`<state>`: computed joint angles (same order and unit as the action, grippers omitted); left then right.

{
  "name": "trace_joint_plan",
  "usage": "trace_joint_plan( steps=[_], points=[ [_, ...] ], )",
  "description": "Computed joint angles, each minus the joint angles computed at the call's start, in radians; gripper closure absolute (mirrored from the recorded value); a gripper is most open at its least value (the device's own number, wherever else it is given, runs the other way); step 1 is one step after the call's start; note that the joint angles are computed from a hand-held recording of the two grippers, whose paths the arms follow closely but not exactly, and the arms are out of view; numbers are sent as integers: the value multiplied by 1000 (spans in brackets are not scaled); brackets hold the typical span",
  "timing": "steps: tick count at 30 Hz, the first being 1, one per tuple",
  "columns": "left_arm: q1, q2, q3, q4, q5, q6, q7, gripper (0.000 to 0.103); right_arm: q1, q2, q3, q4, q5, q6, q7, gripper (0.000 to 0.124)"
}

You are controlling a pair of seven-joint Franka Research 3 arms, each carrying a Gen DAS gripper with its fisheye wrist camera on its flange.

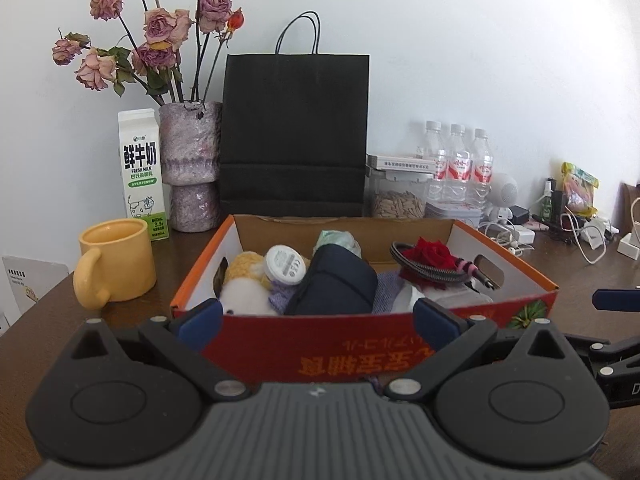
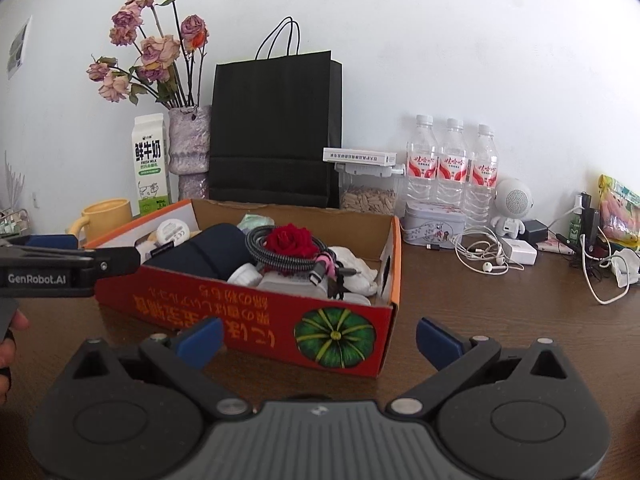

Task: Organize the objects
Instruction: 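Grasp the orange clip with the right gripper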

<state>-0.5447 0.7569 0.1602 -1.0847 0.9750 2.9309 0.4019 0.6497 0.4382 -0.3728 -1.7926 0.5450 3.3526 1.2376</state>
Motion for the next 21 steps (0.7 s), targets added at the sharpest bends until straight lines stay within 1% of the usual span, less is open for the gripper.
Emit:
trace_joint_plan(
  steps=[3,5,8,9,12,14,15,16,17,18,19,21],
  points=[
    [-23,-51,19,-83,37,16,-48,0,30,-44,-17,-72,11,2,-15,21],
    [-27,-80,16,-130,61,22,-69,0,51,-72,-30,-116,22,-7,-26,21],
    [-28,-119,3,-188,93,21,-96,0,73,-114,-49,-179,14,-39,-26,25],
    [-24,-128,-6,-202,100,21,-100,0,84,-126,-61,-196,3,-49,-18,28],
    [-14,-152,-32,-238,117,17,-100,0,71,-164,-48,-242,-38,-72,3,30],
    [-12,-164,-39,-256,133,17,-113,0,60,-182,-39,-262,-66,-92,16,38],
    [-8,-169,-47,-265,137,18,-113,0,25,-192,-3,-267,-76,-105,15,48],
    [-5,-174,-54,-273,140,17,-114,0,-36,-201,60,-267,-79,-117,6,57],
    [-3,-178,-59,-281,143,16,-117,0,-90,-208,117,-267,-72,-128,-9,60],
    [0,-183,-66,-289,144,14,-117,0,-113,-212,140,-270,-82,-135,-2,69],
    [2,-187,-70,-296,146,13,-119,0,-108,-213,133,-273,-95,-139,12,74],
    [3,-194,-77,-307,153,10,-125,0,-89,-216,107,-280,-130,-140,51,74]
  ],
)
